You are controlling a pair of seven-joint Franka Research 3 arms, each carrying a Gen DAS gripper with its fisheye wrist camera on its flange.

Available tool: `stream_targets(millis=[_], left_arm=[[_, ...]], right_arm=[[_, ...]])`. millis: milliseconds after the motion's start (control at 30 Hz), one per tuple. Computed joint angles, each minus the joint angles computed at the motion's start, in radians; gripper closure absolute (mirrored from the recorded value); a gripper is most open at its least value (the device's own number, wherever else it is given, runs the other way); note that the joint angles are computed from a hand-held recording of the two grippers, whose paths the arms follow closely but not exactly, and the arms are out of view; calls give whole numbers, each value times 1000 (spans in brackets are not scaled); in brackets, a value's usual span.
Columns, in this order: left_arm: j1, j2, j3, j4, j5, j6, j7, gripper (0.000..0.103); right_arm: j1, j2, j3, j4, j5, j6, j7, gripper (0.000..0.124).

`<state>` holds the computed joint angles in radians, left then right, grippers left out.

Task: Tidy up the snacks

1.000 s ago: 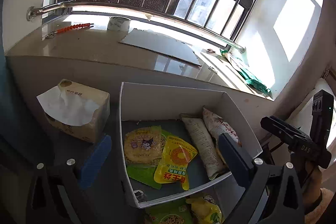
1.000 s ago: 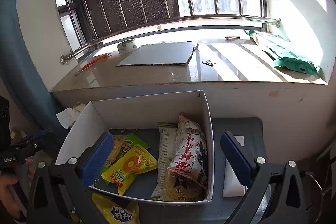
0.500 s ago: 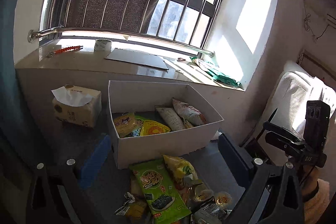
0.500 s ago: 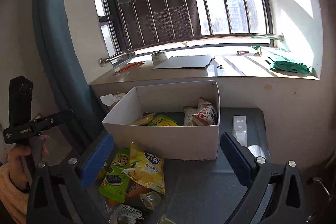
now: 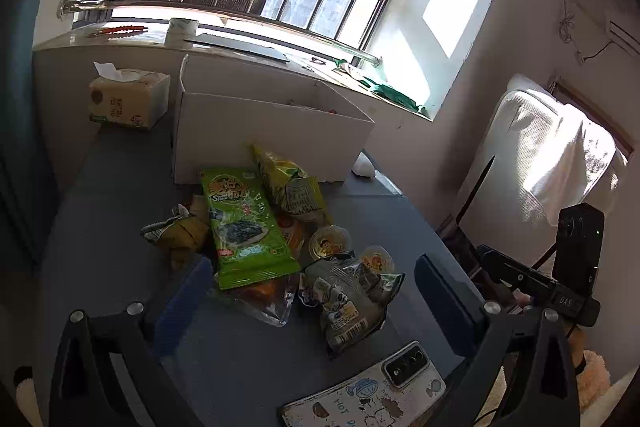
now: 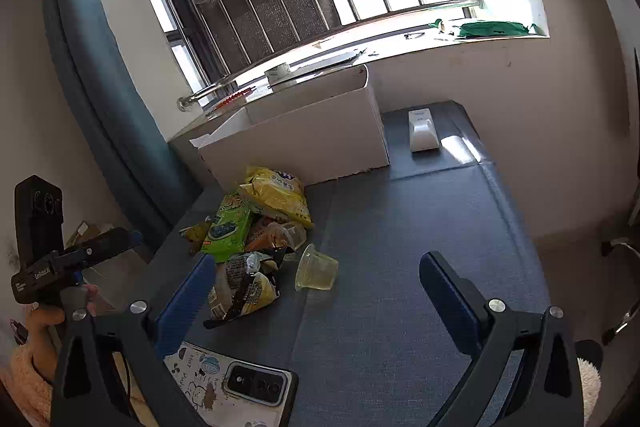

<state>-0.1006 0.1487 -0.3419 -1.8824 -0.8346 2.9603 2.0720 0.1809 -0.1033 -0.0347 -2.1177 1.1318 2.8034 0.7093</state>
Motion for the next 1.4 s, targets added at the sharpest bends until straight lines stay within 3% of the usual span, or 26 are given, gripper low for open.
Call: stream_targets(millis=[67,133,233,333,400,533,667,800,867,967,1067,1167,1333,1400], left_arm=[[7,-13,-16,-21,-60,-1,53,0],[-14,-21,4,-39,-12,-1,21,0],[-33,-19,22,-46,73,13,-51,0],[-17,-12,-3,-32,10,5,14,0],[-30,-6,10,-30,65,0,-23,0],[-29,-4,7,-33,117,-4,-43,0],[-29,-7,12,-42,162,-1,-79,0],[-18,1,8,-39,154,-10,-86,0],[-10,7,0,-32,141,-24,-80,0],[-11,13,-3,-29,151,-31,-82,0],[-18,16,4,-30,195,-32,-105,0],[-17,19,2,-28,218,-39,-111,0],[2,27,-16,-19,201,-49,-103,0],[-3,29,-10,-19,213,-52,-114,0]], right_arm=[[1,-13,4,-28,-10,10,6,21],[10,-20,9,-50,-22,42,-22,21],[8,-12,30,-67,-187,95,48,21],[25,13,18,-42,-206,89,-21,21],[27,48,22,-11,-233,98,-45,21],[2,146,36,78,-459,35,70,21],[-5,231,46,145,-629,0,71,21],[-20,284,54,219,-696,-99,123,22],[-24,300,53,245,-730,-146,154,31],[-63,305,76,267,-627,-188,111,75],[-58,297,70,250,-635,-145,133,89],[-81,277,92,234,-533,-146,56,89],[-53,262,77,223,-605,-152,79,90],[-33,268,62,230,-678,-139,149,88]])
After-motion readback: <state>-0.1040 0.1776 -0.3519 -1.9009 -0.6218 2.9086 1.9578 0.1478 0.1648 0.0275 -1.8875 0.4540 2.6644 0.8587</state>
